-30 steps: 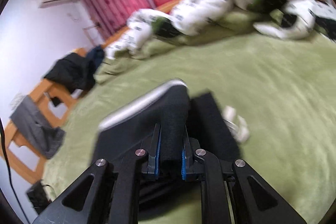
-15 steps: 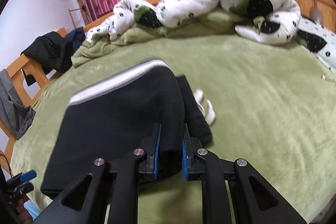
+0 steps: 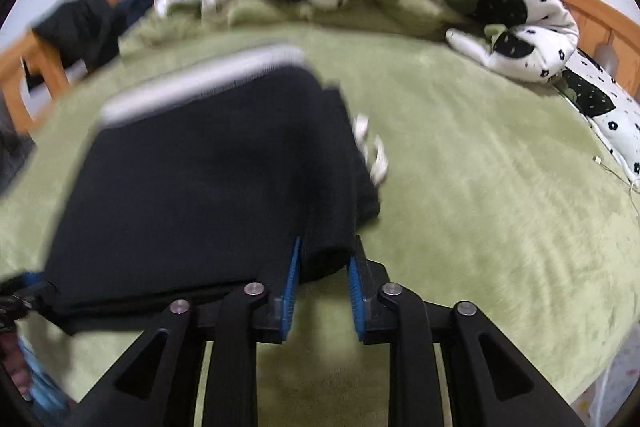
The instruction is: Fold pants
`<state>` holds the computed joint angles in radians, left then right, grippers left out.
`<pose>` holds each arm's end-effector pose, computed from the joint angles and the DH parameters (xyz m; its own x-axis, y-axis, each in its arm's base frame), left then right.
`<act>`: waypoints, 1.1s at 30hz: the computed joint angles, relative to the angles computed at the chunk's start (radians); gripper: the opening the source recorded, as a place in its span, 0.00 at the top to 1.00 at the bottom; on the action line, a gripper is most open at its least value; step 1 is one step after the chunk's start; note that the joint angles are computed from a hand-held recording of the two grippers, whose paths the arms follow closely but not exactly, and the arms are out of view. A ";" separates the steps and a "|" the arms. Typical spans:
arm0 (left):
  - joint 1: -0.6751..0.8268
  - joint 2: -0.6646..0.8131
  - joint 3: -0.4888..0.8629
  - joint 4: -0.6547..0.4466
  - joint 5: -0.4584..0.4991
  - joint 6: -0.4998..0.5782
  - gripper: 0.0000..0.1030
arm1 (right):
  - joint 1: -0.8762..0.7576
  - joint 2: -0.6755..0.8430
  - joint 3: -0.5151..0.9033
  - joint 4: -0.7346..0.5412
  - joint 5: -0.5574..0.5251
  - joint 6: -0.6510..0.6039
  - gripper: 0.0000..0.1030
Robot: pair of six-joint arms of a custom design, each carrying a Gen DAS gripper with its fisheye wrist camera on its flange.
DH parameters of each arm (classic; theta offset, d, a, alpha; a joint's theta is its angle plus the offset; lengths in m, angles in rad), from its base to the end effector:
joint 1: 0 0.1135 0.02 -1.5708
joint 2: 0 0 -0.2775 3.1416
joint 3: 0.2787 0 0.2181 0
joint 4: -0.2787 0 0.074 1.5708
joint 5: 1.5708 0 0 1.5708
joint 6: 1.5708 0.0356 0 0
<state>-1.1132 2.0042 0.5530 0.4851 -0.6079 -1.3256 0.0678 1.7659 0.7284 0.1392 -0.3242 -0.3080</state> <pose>0.1419 -0.2420 0.0794 -0.6634 -0.4552 -0.5938 -0.2086 0.8747 -0.4375 0.2977 0.0316 0.1514 -0.6643 -0.3331 -0.6692 -0.4865 0.8724 0.0486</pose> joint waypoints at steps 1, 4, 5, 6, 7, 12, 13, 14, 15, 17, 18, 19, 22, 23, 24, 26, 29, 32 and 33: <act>0.019 -0.018 -0.015 0.005 0.006 0.015 0.42 | 0.001 -0.011 0.024 -0.001 -0.017 0.027 0.52; 0.126 -0.034 -0.068 0.092 0.074 0.065 0.42 | 0.043 0.041 0.147 -0.026 -0.038 0.090 0.29; 0.179 -0.028 -0.090 0.144 0.113 0.082 0.42 | 0.065 0.098 0.229 -0.072 -0.033 0.099 0.29; 0.219 -0.019 -0.096 0.170 0.145 0.097 0.42 | 0.083 0.141 0.290 -0.110 -0.020 0.104 0.28; 0.256 -0.006 -0.099 0.195 0.176 0.112 0.42 | 0.101 0.198 0.363 -0.155 -0.008 0.109 0.28; 0.448 0.100 -0.061 0.293 0.374 0.193 0.42 | 0.155 0.510 0.726 -0.397 0.085 0.096 0.22; 0.465 0.122 -0.057 0.315 0.400 0.197 0.42 | 0.149 0.545 0.754 -0.409 0.075 0.093 0.20; 0.484 0.149 -0.058 0.360 0.429 0.201 0.42 | 0.130 0.570 0.770 -0.411 0.018 0.089 0.20; 0.496 0.174 -0.059 0.408 0.447 0.206 0.42 | 0.119 0.573 0.766 -0.411 -0.009 0.079 0.20; 0.511 0.207 -0.040 0.444 0.470 0.218 0.42 | 0.110 0.578 0.763 -0.404 -0.043 0.072 0.24; 0.518 0.214 -0.017 0.428 0.481 0.221 0.42 | 0.107 0.583 0.766 -0.416 -0.073 0.073 0.31; 0.523 0.223 0.003 0.417 0.493 0.219 0.47 | 0.109 0.582 0.765 -0.422 -0.075 0.083 0.31; 0.525 0.208 0.053 0.323 0.489 0.206 0.69 | 0.105 0.566 0.776 -0.469 -0.097 0.088 0.44; 0.526 0.192 0.044 0.321 0.484 0.205 0.85 | 0.101 0.555 0.776 -0.477 -0.106 0.103 0.52; 0.530 0.165 0.020 0.344 0.489 0.213 0.86 | 0.099 0.534 0.765 -0.483 -0.117 0.108 0.65; 0.553 0.101 -0.011 0.337 0.525 0.245 0.89 | 0.104 0.467 0.729 -0.492 -0.143 0.118 0.75; 0.576 0.015 -0.075 0.346 0.556 0.256 0.90 | 0.157 0.305 0.586 -0.442 -0.121 0.178 0.79; 0.574 -0.150 -0.153 0.240 0.498 0.313 0.90 | 0.234 0.134 0.417 -0.357 -0.092 0.259 0.80; 0.579 -0.214 -0.177 0.186 0.483 0.332 0.90 | 0.263 0.081 0.359 -0.322 -0.097 0.295 0.80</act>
